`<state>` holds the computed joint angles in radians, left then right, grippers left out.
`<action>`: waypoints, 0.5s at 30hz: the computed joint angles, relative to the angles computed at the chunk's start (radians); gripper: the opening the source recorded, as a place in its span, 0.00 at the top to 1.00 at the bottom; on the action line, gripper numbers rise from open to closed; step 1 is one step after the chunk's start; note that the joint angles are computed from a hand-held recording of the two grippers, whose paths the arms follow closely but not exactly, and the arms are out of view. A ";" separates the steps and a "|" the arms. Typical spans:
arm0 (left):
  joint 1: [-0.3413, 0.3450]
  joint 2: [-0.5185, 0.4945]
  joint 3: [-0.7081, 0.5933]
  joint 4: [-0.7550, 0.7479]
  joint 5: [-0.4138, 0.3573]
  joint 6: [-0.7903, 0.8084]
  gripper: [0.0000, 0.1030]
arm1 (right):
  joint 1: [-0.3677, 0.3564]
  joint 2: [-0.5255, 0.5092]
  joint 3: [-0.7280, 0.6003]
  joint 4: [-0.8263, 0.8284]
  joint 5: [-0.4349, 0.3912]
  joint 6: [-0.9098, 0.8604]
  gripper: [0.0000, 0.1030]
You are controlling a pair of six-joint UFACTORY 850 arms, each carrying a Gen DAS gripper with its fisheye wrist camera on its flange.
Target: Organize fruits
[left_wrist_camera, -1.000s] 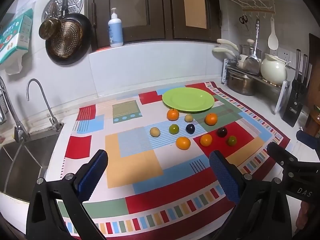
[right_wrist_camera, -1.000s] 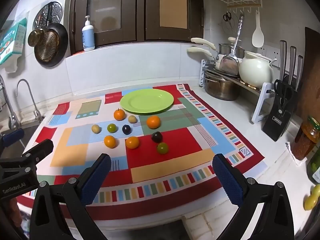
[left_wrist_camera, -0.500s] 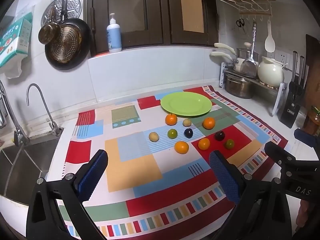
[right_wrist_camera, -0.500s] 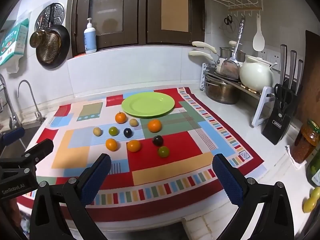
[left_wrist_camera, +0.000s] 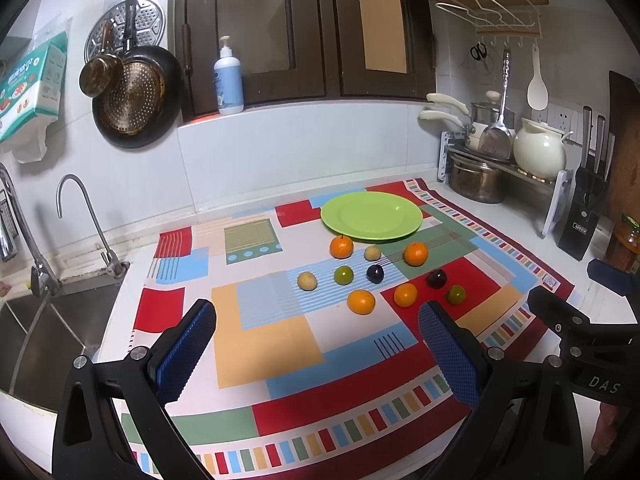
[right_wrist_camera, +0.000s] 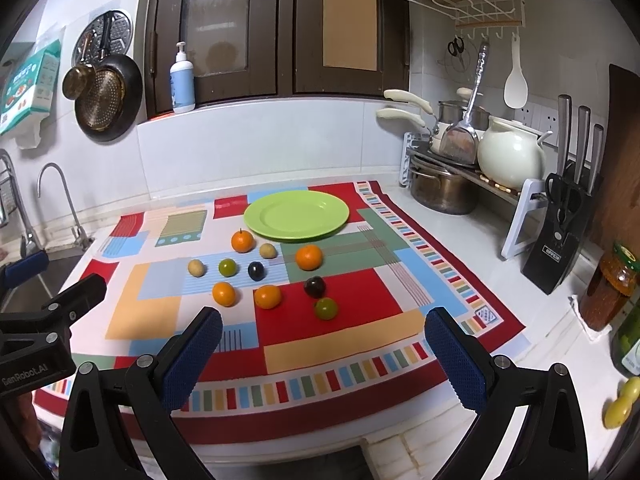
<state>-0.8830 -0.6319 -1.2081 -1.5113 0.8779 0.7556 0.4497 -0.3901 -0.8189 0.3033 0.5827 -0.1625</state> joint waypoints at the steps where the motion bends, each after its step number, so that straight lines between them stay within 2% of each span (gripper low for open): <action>1: 0.000 0.000 -0.001 0.002 -0.002 0.000 0.00 | 0.000 0.000 0.001 0.000 0.002 0.000 0.01; 15: -0.001 -0.002 -0.004 0.005 -0.001 0.000 0.00 | -0.001 0.004 0.004 0.002 0.005 -0.003 0.01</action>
<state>-0.8837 -0.6342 -1.2121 -1.5059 0.8767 0.7559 0.4487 -0.3859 -0.8152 0.3053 0.5875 -0.1653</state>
